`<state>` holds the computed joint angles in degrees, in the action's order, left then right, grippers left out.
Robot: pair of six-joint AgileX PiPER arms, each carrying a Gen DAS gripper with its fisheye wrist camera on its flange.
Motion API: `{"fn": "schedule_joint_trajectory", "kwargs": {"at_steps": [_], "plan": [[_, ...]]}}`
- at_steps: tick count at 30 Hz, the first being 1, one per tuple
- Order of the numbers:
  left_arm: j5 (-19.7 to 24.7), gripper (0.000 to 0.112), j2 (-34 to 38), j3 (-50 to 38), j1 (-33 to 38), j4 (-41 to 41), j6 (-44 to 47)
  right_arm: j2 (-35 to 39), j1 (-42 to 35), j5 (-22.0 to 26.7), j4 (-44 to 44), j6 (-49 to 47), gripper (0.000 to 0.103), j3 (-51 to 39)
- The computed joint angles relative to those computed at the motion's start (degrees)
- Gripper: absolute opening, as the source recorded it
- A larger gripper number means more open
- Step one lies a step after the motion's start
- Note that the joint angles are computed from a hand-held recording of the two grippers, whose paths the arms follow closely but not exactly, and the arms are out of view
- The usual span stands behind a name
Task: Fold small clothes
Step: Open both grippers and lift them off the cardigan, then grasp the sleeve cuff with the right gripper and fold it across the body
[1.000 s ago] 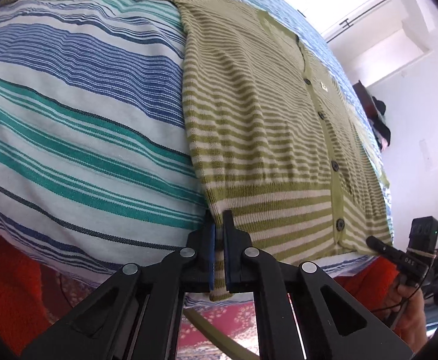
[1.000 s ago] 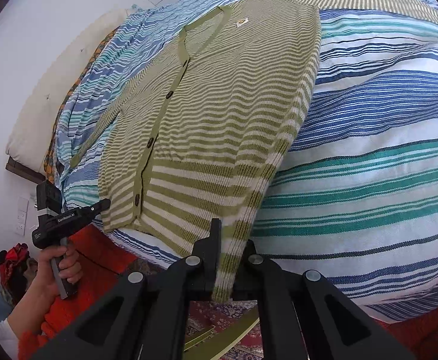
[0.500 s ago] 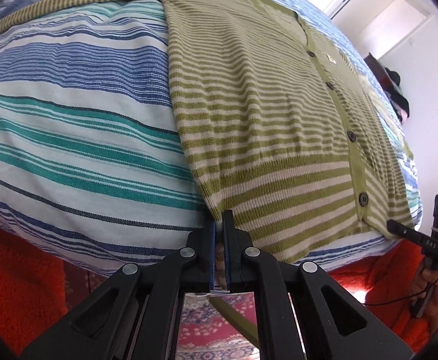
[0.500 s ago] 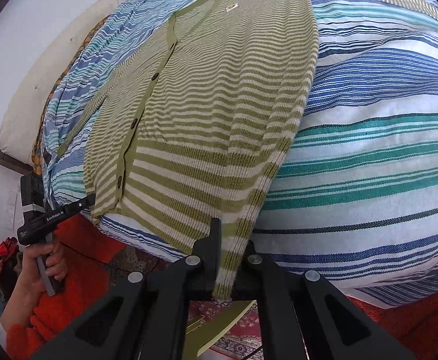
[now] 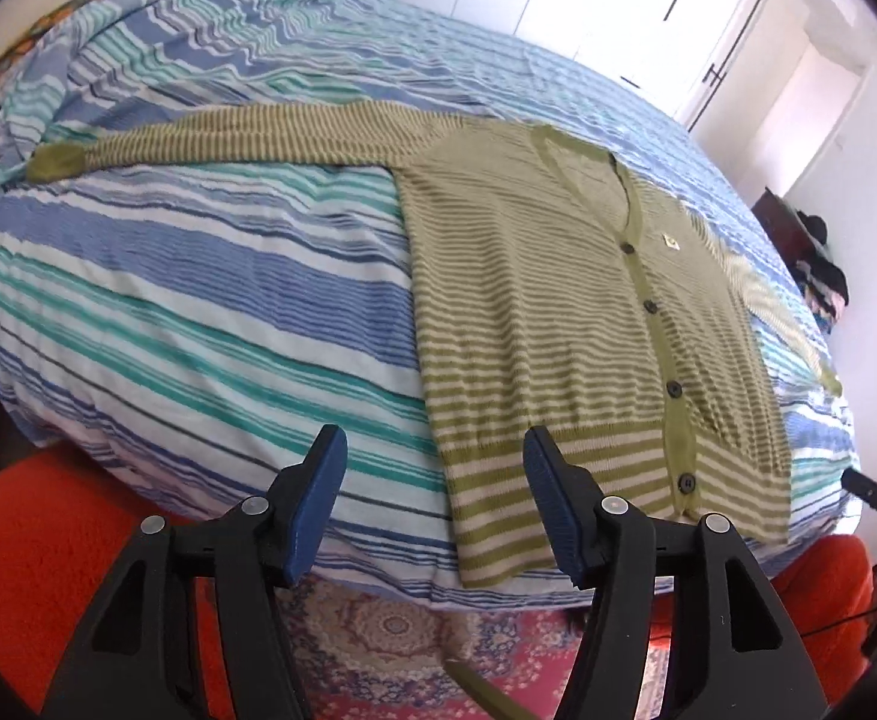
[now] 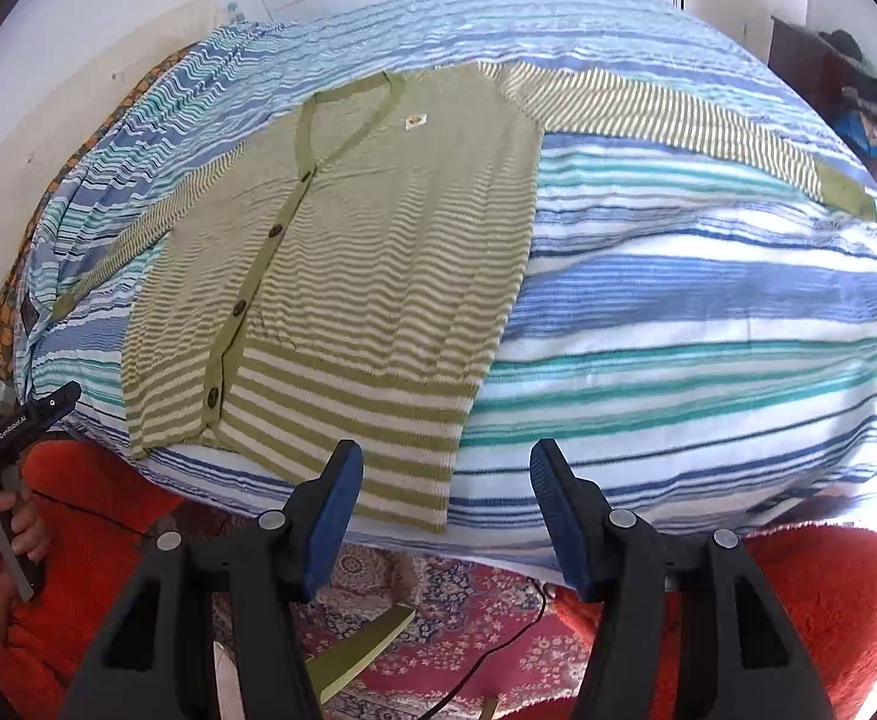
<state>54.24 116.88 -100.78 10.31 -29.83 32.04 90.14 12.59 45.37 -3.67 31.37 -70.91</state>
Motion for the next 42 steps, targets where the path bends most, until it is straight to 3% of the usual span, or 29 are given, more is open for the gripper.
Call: {"fn": "schedule_joint_trajectory", "kwargs": {"at_steps": [2,6,9,11,14,17,19,23,26,28,32,33,36,42], "plan": [[0.39,0.062,1.21,-2.51,-2.81,0.24,1.12,1.11,0.31,-3.55,-0.72,-1.74,0.058,-2.63],[1.89,0.064,4.02,-3.47,-8.12,-1.83,6.52,8.55,0.8,-8.9,9.46,-14.94,0.058,-8.1],[3.09,0.064,6.6,-1.13,-12.0,4.09,6.29,16.7,1.63,-4.85,19.29,-25.73,0.058,-11.67],[3.98,0.062,7.0,2.07,-12.77,6.72,6.28,21.07,2.02,0.1,19.09,-23.43,0.057,-11.17],[2.12,0.062,2.24,7.78,-11.51,4.64,12.03,16.06,1.65,-4.51,21.91,-24.11,0.055,-2.92],[1.72,0.067,0.31,6.7,-8.12,-0.72,12.37,10.77,-0.86,-4.16,27.09,-25.73,0.055,0.67],[-0.36,0.08,0.41,4.05,-6.15,-1.85,9.0,6.24,-4.54,-6.72,30.43,-28.29,0.055,4.2],[-0.35,0.081,6.08,-8.14,-2.48,0.58,-2.02,-0.44,-19.33,-10.78,37.8,-34.61,0.057,8.24],[-0.72,0.081,9.5,-14.79,-0.46,5.15,-9.87,0.43,-33.99,-11.66,44.24,-42.12,0.057,6.49],[-2.67,0.081,9.44,-14.26,0.9,6.34,-12.14,3.78,-42.86,-11.67,47.34,-44.23,0.057,2.75],[-9.45,0.083,7.56,-7.28,2.05,9.58,-14.87,12.65,-57.8,-9.68,61.98,-48.36,0.057,-3.64],[-10.13,0.083,7.68,-6.4,2.28,10.68,-16.62,14.38,-59.39,-10.77,61.96,-47.29,0.057,-5.14],[-6.57,0.083,10.63,-10.35,3.31,10.15,-21.18,21.43,-62.82,-9.58,57.19,-42.49,0.057,-13.43],[-6.47,0.083,11.7,-11.34,2.45,14.99,-26.22,33.0,-64.78,-6.64,50.56,-34.55,0.057,-27.89]]}}
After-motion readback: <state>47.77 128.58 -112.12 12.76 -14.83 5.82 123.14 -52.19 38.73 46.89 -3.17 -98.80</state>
